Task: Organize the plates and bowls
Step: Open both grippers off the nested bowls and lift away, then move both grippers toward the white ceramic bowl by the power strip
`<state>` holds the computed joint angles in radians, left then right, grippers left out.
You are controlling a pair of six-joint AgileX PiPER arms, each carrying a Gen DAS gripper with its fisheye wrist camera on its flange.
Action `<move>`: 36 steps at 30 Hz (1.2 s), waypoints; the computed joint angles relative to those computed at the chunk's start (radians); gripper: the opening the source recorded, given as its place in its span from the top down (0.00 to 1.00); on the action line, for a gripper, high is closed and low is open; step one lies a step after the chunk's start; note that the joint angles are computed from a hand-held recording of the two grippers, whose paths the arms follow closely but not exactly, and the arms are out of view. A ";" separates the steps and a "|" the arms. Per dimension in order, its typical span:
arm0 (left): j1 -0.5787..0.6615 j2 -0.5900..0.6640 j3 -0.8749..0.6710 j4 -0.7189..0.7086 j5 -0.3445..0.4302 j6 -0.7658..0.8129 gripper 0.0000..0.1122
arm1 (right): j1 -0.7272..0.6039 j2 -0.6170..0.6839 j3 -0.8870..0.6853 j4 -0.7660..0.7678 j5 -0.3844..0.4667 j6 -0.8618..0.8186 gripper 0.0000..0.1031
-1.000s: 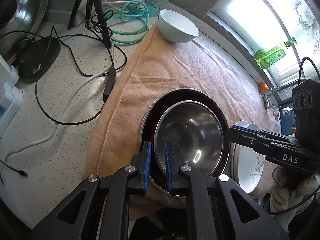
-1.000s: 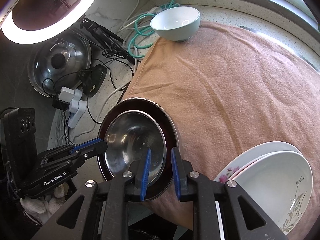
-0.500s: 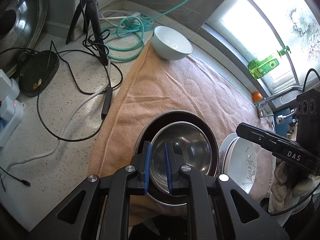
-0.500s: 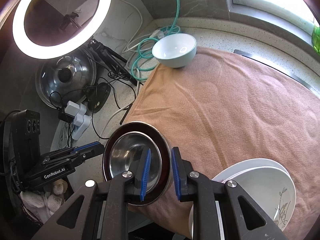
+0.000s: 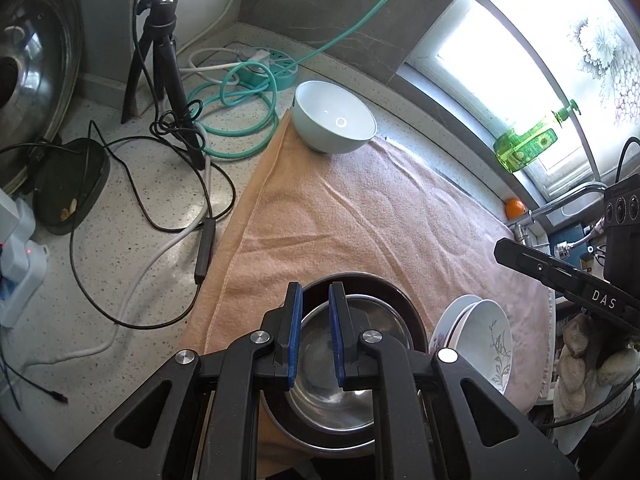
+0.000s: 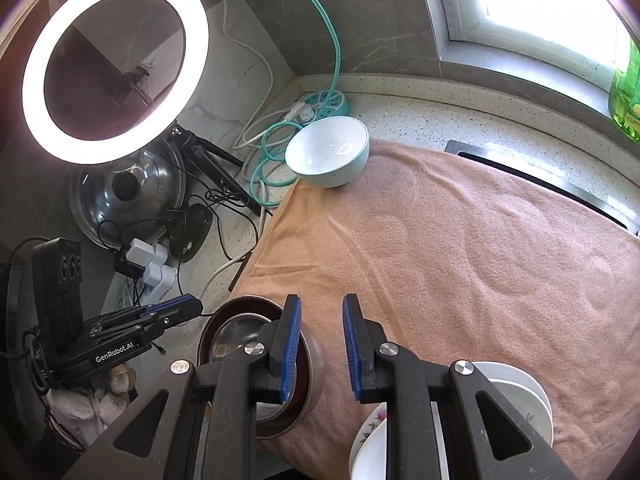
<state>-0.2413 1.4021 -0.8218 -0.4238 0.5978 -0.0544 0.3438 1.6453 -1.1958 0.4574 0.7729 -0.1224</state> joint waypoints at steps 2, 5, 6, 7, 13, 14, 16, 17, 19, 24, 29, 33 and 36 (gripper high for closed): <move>-0.004 0.010 -0.017 0.001 -0.001 -0.002 0.89 | -0.004 0.001 -0.024 -0.023 0.008 0.001 0.81; -0.014 0.026 -0.047 0.011 -0.005 -0.018 0.89 | -0.009 0.017 -0.082 -0.064 0.044 0.006 0.81; -0.013 0.034 -0.059 0.012 -0.006 -0.019 0.89 | -0.012 0.022 -0.104 -0.070 0.058 0.004 0.81; -0.015 0.040 -0.070 0.017 -0.009 -0.027 0.89 | -0.016 0.028 -0.126 -0.072 0.072 0.000 0.81; -0.022 0.086 -0.148 0.044 -0.015 -0.070 0.89 | -0.041 0.077 -0.271 -0.102 0.133 -0.005 0.81; -0.022 0.097 -0.161 0.047 -0.016 -0.074 0.89 | -0.049 0.091 -0.299 -0.097 0.146 -0.010 0.81; -0.024 0.119 -0.186 0.059 -0.024 -0.094 0.89 | -0.066 0.126 -0.357 -0.086 0.172 -0.020 0.81; -0.026 0.132 -0.198 0.068 -0.030 -0.107 0.89 | -0.075 0.145 -0.387 -0.079 0.186 -0.026 0.81; -0.024 0.158 -0.219 0.058 -0.039 -0.112 0.89 | -0.093 0.184 -0.444 -0.061 0.212 -0.043 0.81; -0.030 0.238 -0.289 0.059 -0.046 -0.139 0.89 | -0.125 0.291 -0.578 -0.032 0.266 -0.067 0.81; -0.022 0.311 -0.338 0.017 -0.064 -0.165 0.89 | -0.148 0.409 -0.713 -0.007 0.311 -0.077 0.81; -0.024 0.358 -0.373 0.032 -0.086 -0.229 0.89 | -0.171 0.513 -0.824 0.038 0.361 -0.080 0.81; -0.032 0.392 -0.406 0.057 -0.097 -0.277 0.89 | -0.171 0.586 -0.905 0.043 0.385 -0.076 0.81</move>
<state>-0.2733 1.7943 -1.2275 -0.3669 0.5005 -0.3311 0.1733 2.2312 -2.1011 0.5009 1.1584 -0.1987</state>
